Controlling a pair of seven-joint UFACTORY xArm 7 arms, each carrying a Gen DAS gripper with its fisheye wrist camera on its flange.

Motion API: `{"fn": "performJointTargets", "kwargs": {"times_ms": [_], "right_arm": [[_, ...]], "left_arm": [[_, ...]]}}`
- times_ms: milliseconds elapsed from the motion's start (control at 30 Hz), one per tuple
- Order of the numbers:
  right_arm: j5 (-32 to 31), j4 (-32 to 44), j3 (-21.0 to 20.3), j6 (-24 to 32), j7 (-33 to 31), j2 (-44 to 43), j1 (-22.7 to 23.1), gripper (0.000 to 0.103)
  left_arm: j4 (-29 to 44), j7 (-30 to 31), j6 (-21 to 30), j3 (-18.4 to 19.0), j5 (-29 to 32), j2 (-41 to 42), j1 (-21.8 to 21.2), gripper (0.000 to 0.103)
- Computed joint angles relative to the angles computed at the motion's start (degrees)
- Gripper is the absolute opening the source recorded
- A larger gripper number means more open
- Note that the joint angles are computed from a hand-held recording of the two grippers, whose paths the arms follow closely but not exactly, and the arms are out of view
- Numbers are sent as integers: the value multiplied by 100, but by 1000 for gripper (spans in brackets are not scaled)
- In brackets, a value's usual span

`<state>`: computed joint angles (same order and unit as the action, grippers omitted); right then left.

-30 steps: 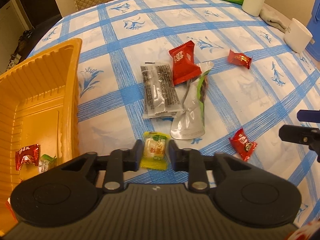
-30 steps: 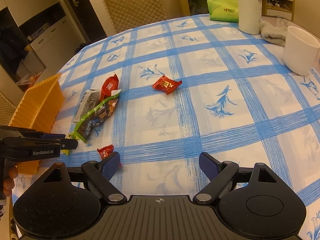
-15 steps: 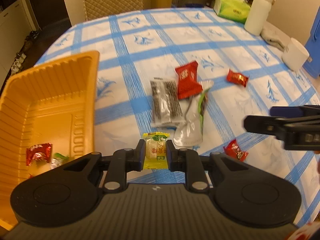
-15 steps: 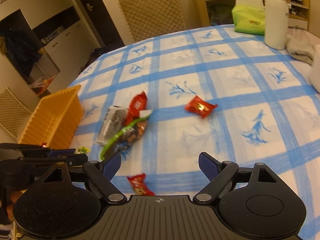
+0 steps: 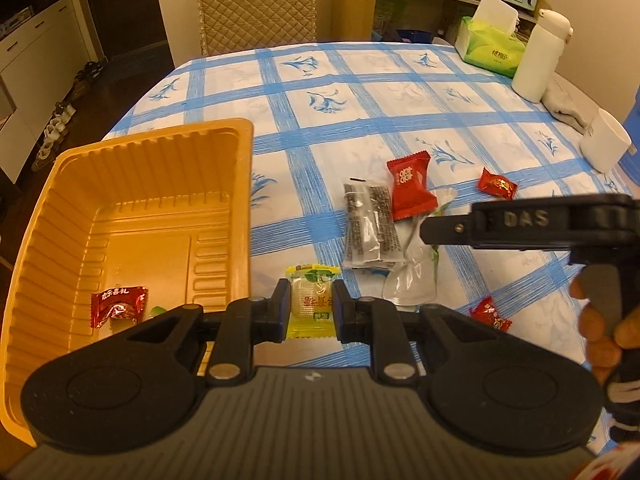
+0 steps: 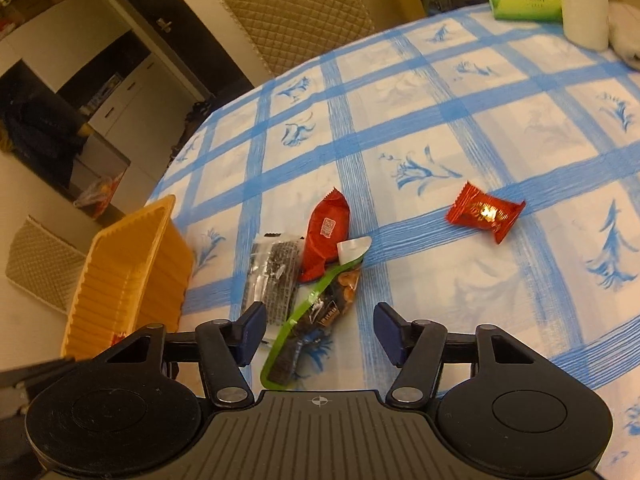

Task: Organize snacks
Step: 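Carry yellow-green candy toward tray with left tool while right tool grasps green-white snack bag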

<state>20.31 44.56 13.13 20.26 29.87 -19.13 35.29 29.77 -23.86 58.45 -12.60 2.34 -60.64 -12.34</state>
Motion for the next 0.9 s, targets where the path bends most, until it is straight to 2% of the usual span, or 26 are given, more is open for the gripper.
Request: {"fn": "performJointTargets", "kwargs": {"times_ms": [300,467,567,900], "right_arm": [[-415,269,212,237,541,325,-238,36],[-471,262,176,352,498,259,-198,26],[-500,193,186,370,609,161,-230,23],[-403,-230,61,384,809,-573,-255,21]], "left_arm": [[-31,1,124,41,-10,-158,8,19],[-25,-4,202,40,-26,-247,14,19],[-25,-9,241,32,-39,-308,11,19],[8,-80,409,-47,-109,-555,-44,19]]}}
